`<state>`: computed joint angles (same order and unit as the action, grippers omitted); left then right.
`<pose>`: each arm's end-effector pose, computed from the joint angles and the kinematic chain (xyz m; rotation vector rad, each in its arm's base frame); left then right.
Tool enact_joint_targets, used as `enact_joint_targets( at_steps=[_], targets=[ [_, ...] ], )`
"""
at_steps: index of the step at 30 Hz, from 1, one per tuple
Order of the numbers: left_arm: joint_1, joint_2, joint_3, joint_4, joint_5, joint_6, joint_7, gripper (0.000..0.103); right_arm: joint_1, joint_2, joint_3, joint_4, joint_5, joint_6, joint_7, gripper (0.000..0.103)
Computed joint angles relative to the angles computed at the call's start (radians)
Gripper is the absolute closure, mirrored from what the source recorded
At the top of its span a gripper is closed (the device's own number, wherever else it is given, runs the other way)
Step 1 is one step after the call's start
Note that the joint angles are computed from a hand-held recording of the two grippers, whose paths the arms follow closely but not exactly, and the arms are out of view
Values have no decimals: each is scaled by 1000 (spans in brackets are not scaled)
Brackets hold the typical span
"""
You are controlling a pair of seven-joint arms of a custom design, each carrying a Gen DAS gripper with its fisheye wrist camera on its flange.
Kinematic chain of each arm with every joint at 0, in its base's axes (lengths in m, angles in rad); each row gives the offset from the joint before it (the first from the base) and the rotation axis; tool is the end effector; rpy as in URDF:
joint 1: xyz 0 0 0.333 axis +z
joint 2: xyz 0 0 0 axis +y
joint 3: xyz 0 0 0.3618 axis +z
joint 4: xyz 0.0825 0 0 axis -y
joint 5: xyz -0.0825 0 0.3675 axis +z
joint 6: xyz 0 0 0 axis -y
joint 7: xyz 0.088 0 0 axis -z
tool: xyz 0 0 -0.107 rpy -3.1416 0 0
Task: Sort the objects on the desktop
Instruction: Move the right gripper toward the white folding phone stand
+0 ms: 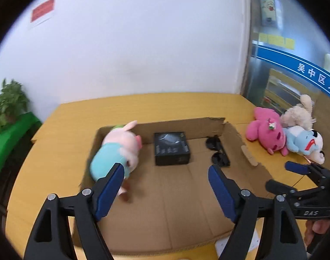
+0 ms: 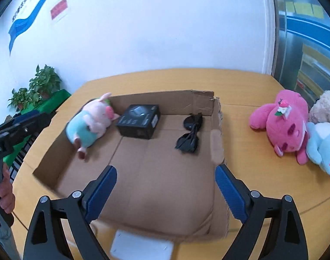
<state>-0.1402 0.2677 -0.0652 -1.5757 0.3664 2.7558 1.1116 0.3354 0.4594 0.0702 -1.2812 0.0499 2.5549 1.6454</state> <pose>0.6729 -0.1482 0.6427 -1.6615 1.6754 -0.8842 0.6937 0.2811 0.6310 -1.8935 1.4247 -0.4562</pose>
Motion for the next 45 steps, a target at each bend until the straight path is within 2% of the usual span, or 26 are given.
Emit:
enact_joint_targets(
  at_steps=[6, 11, 15, 21, 25, 30, 34, 37, 39, 43, 45],
  targets=[
    [1, -115, 16, -166, 85, 39, -114, 23, 51, -105, -9, -173, -60, 99, 38, 8],
    [23, -186, 3, -269, 162, 63, -197, 23, 69, -137, 3, -227, -89, 131, 52, 6],
    [53, -222, -22, -329, 164, 87, -222, 23, 79, -160, 9, -268, -100, 157, 61, 5],
    [76, -243, -45, -374, 126, 96, -207, 23, 69, -195, 18, -331, -88, 182, 68, 5],
    [82, -243, -48, -380, 163, 105, -244, 23, 63, -208, 20, -351, -83, 183, 66, 5],
    [84, -233, -49, -373, 155, 102, -235, 23, 62, -206, 27, -358, -81, 190, 47, 5],
    [82, -230, -48, -384, 149, 100, -239, 23, 19, -196, 74, -361, 34, 186, -38, 5],
    [83, -229, -55, -415, 86, 129, -178, 23, -39, -198, 127, -386, 203, 184, -167, 5],
    [80, -219, -61, -422, 36, 130, -137, 23, -43, -199, 116, -407, 239, 175, -195, 5],
    [77, -178, -90, -419, -172, 108, 27, 23, -93, -175, 129, -419, 393, 85, -277, 5],
    [95, -149, -133, -404, -363, 87, 198, 23, -91, -168, 114, -433, 410, 66, -286, 5]
  ],
)
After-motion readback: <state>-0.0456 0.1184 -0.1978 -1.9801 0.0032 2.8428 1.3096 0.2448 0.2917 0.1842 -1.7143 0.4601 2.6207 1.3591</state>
